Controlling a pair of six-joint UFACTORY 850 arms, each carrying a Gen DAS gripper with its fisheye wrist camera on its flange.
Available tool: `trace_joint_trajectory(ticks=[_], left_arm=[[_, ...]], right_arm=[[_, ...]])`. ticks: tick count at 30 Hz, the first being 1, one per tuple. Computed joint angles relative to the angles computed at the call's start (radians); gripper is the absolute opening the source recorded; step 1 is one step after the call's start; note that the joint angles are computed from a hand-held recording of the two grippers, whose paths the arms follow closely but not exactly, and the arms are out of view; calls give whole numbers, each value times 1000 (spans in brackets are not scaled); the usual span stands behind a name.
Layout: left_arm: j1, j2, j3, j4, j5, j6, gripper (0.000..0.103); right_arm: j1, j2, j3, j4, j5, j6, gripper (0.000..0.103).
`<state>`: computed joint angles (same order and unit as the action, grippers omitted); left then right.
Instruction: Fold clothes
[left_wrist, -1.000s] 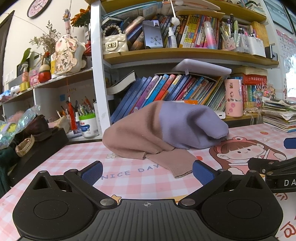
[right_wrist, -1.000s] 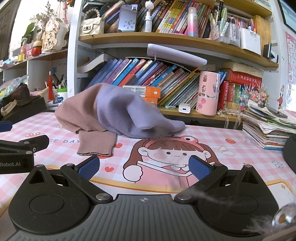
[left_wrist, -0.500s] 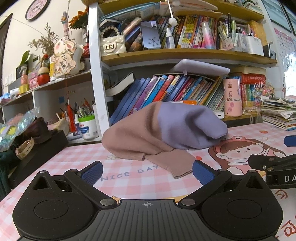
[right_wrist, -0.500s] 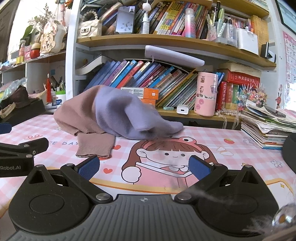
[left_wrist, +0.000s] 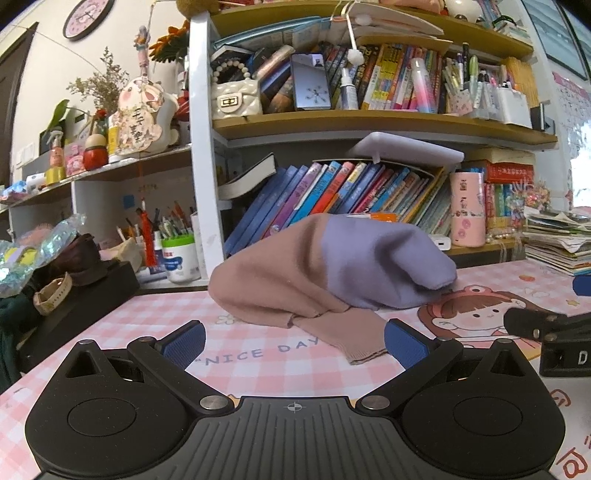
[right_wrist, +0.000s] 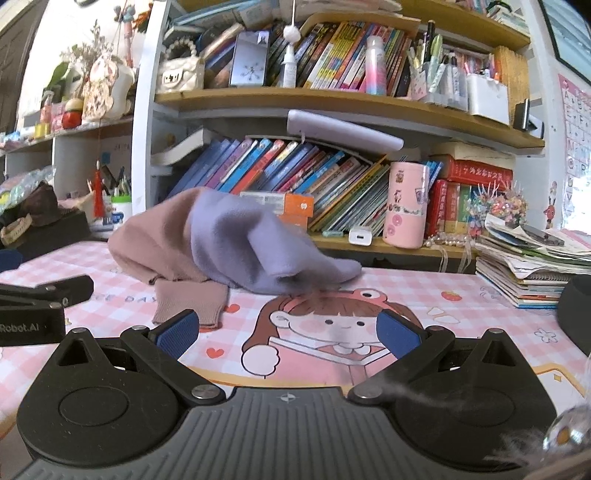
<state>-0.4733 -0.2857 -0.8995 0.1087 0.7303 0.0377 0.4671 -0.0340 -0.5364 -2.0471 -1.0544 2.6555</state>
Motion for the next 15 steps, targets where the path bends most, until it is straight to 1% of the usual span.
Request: trace_joint_trajectory(ticks=[2,4,7,9,11,13,14,15], left_arm=[[9,0,4,56,14,-38,103],[16,0,6,97,28,-63,103],[18,-2,-1,138,14,-71,103],[13,-7,-17,160,-21,-48,103],[11,-15,-39,190,-54,-36,103],[11,-25,-62,233,-81,-44,103],[11,-30,-71,248,-86,-53,103],[13,-40,-84,267,-91,-67,103]], right_arm=[[-5,14,21,-45,-9,48,103],[-25,37,44,-116,16,111,103],[-74,66,51,-195,134,179,102],[-110,84,54,-259,213,235,100],[-150,90,52,-335,285,304,96],[-188,84,39,-399,353,355,85],[-207,79,30,-432,385,382,81],[-230,75,21,-475,416,422,71]])
